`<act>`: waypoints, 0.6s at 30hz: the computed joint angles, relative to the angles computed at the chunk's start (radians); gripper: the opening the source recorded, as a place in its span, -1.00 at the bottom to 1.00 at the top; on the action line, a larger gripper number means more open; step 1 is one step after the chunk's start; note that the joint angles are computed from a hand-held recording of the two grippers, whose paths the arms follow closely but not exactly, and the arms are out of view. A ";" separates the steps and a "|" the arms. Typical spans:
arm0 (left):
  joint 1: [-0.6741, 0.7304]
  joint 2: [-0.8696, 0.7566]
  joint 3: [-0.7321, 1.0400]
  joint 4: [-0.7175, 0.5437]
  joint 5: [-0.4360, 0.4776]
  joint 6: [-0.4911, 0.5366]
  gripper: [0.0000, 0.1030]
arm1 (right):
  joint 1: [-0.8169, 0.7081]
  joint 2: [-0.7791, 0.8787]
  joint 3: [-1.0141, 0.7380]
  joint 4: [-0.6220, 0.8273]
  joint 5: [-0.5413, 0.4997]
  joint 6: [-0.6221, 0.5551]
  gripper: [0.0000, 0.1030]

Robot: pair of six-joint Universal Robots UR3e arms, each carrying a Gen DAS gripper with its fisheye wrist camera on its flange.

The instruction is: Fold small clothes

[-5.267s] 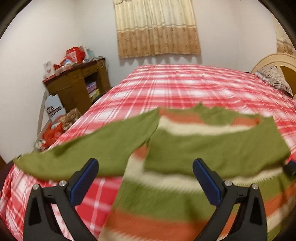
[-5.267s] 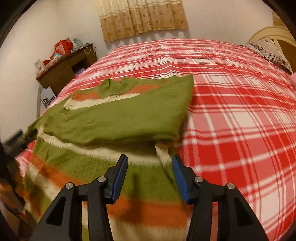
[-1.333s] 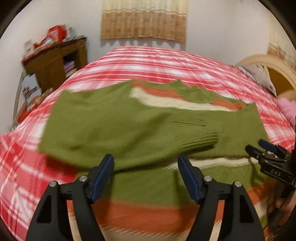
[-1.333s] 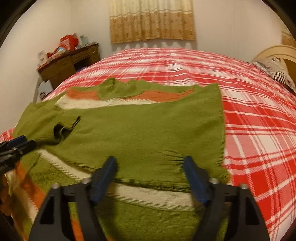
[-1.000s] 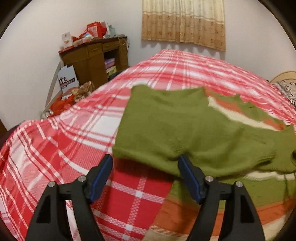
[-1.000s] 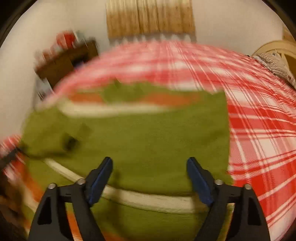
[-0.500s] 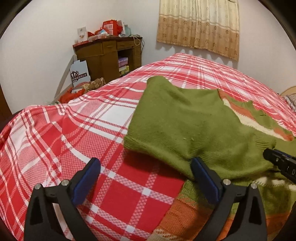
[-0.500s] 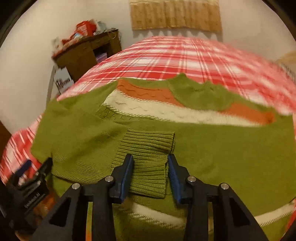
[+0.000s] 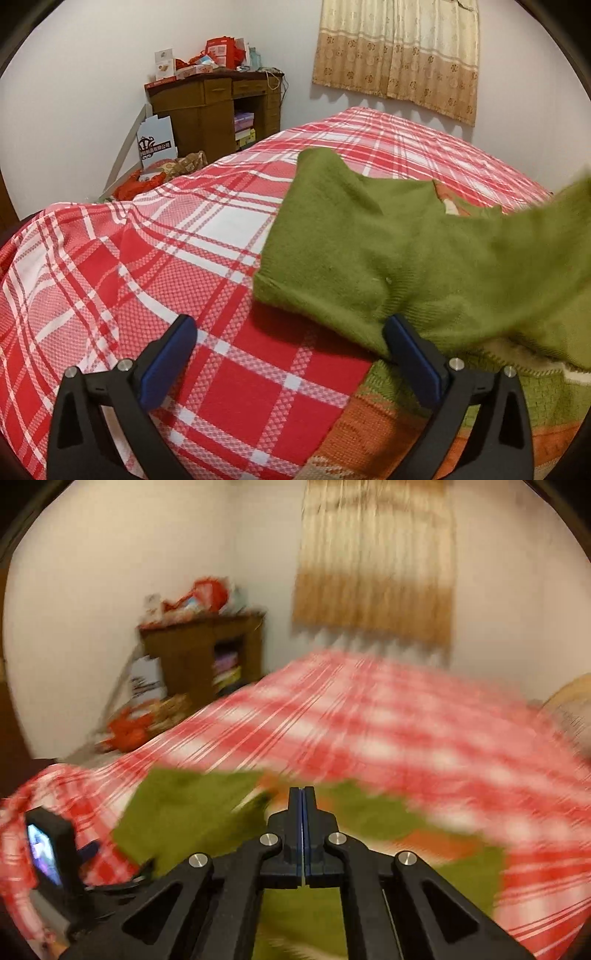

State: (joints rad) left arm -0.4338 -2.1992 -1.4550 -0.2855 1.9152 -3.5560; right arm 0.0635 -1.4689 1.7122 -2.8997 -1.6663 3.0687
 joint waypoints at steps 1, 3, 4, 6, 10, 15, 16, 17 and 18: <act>0.004 0.003 -0.007 0.005 -0.003 0.003 1.00 | -0.029 -0.038 0.022 -0.007 0.017 -0.002 -1.00; 0.003 0.003 -0.009 0.009 -0.005 0.001 1.00 | -0.100 -0.096 0.045 0.034 0.073 0.012 -1.00; 0.001 0.001 -0.007 0.007 -0.003 0.000 1.00 | -0.142 -0.121 0.060 0.064 0.123 0.020 -1.00; 0.003 0.002 -0.008 0.008 -0.003 0.002 1.00 | -0.239 -0.181 0.134 0.109 0.275 0.047 -1.00; 0.000 0.002 -0.006 0.004 -0.001 0.000 1.00 | -0.352 -0.149 0.265 0.106 0.489 0.140 -0.99; 0.017 0.020 -0.049 0.056 -0.033 0.001 1.00 | -0.275 0.090 0.225 0.067 0.515 0.181 -0.98; 0.021 0.025 -0.062 0.071 -0.041 0.001 1.00 | -0.253 0.126 0.207 0.064 0.501 0.187 -0.98; 0.026 0.034 -0.081 0.093 -0.050 -0.002 1.00 | -0.232 0.154 0.191 0.059 0.481 0.194 -0.98; 0.029 0.040 -0.099 0.114 -0.051 -0.009 1.00 | -0.223 0.168 0.193 0.044 0.470 0.199 -0.97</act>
